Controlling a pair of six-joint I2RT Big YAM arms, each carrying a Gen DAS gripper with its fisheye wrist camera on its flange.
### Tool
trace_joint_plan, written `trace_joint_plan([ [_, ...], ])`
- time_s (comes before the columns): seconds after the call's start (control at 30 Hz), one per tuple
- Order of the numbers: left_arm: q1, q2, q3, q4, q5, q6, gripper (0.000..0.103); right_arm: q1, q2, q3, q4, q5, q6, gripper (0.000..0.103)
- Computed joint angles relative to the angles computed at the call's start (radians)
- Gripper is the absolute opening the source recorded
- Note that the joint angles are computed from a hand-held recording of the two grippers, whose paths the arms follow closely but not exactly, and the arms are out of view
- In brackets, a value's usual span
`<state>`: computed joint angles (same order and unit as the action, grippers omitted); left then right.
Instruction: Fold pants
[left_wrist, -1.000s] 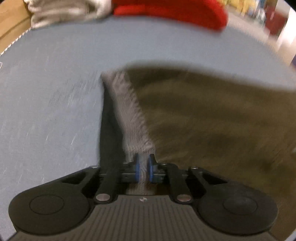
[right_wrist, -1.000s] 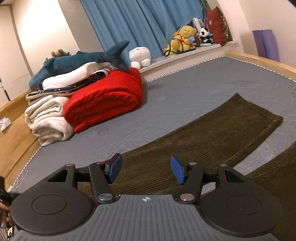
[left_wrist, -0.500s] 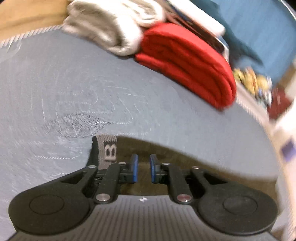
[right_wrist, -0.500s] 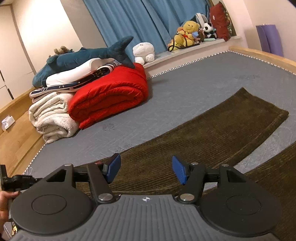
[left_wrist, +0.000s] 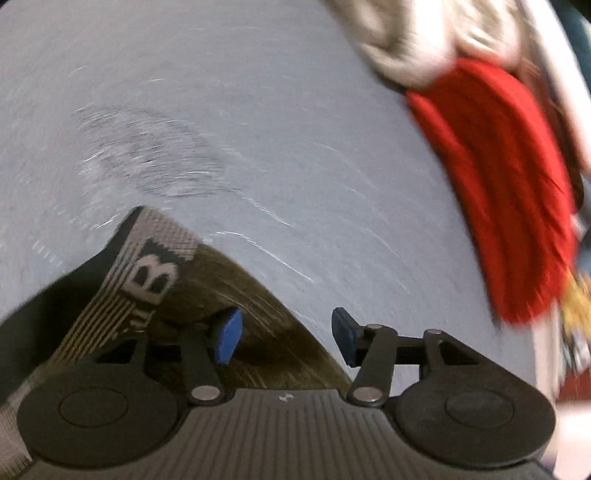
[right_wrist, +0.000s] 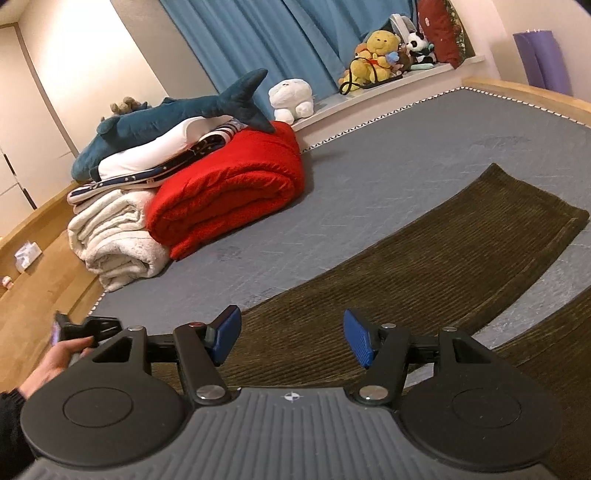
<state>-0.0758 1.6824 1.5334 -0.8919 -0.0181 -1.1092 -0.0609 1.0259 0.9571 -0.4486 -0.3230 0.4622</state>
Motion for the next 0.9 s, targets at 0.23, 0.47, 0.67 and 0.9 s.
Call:
trace_joint_plan([
  [0.23,-0.079,0.162,0.231,-0.294,-0.240,-0.052,0.018,-0.025,-0.004,0.005,-0.005,-0.018,0.015,0.064],
  [0.47,-0.128,-0.036,0.017,-0.089,-0.287,0.207,0.007,-0.066,-0.008,0.005,-0.012,0.009,0.037,0.064],
  [0.67,-0.163,-0.409,-0.317,0.123,-0.183,0.732,0.007,-0.098,-0.010,-0.008,-0.032,0.031,0.098,0.064],
  [0.9,-0.246,-0.767,-0.561,-0.064,-0.077,0.880,0.007,-0.099,-0.030,-0.040,-0.021,0.075,0.149,0.064],
])
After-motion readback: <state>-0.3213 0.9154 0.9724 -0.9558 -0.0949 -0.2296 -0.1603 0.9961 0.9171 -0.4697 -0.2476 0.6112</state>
